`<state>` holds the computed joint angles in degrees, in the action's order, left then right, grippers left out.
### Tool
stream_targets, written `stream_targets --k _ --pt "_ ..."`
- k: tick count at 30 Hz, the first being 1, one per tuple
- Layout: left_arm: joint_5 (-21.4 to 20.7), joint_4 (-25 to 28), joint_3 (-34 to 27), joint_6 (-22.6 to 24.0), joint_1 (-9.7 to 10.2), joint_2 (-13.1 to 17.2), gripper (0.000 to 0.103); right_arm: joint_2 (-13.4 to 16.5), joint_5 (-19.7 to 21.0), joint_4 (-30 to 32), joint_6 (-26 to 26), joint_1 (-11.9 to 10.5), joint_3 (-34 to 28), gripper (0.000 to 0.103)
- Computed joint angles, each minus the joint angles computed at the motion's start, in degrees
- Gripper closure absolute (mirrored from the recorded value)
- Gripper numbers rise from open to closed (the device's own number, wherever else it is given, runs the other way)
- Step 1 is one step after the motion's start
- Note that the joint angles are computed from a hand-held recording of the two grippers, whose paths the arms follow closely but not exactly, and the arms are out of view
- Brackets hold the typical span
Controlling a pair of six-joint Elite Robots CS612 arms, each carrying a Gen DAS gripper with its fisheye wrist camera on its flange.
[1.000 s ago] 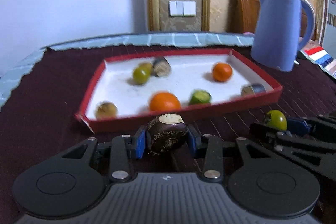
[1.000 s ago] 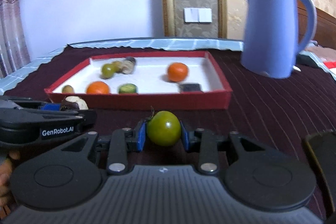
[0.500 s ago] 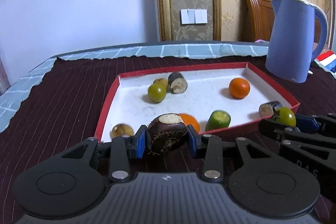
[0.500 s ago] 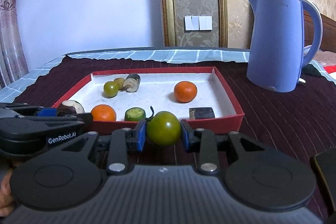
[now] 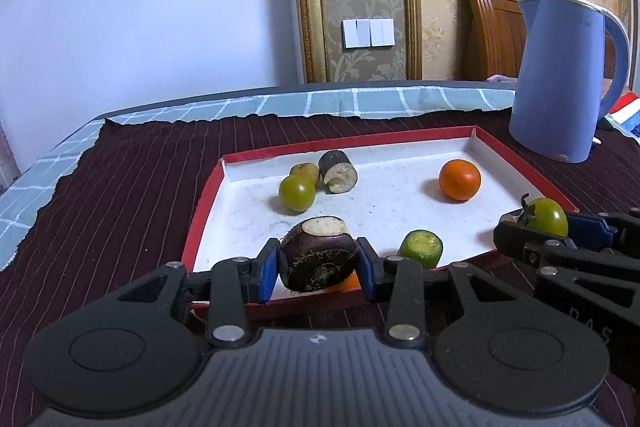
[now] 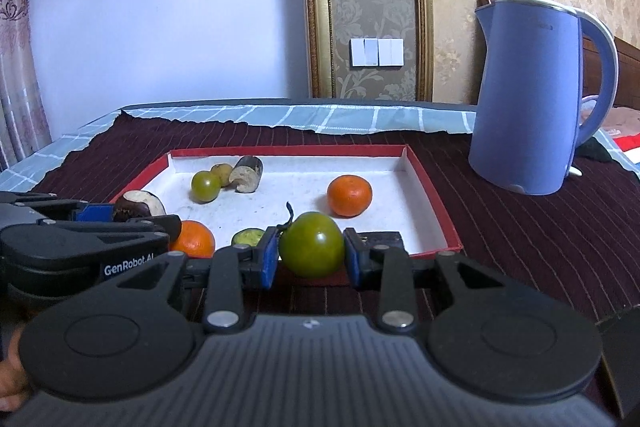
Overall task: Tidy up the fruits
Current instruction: 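Lift the green tomato and eggplant piece and carry both over the tray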
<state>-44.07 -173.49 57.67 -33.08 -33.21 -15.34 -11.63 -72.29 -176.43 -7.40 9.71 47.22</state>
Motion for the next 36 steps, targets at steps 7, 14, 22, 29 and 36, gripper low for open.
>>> stream_targets --k 7,14,22,29,36 --pt "0.0 0.7 -0.7 0.2 0.28 0.2 0.064 0.5 -0.1 0.8 -0.4 0.1 -1.2 0.071" --pt "0.6 1.8 -1.9 0.4 0.51 0.7 0.064 1.2 -0.4 1.8 -0.9 0.3 -3.2 0.071" --pt "0.7 2.6 -3.7 0.8 0.79 1.5 0.064 2.3 -0.5 3.5 -0.9 0.5 -6.0 0.071" --pt "0.6 3.6 -5.4 0.9 1.11 2.1 0.064 3.7 -0.5 6.0 -0.6 0.5 -9.7 0.071" --pt "0.7 5.1 -7.3 1.3 1.43 2.7 0.064 5.4 -1.3 8.3 -0.6 0.6 -13.5 0.071"
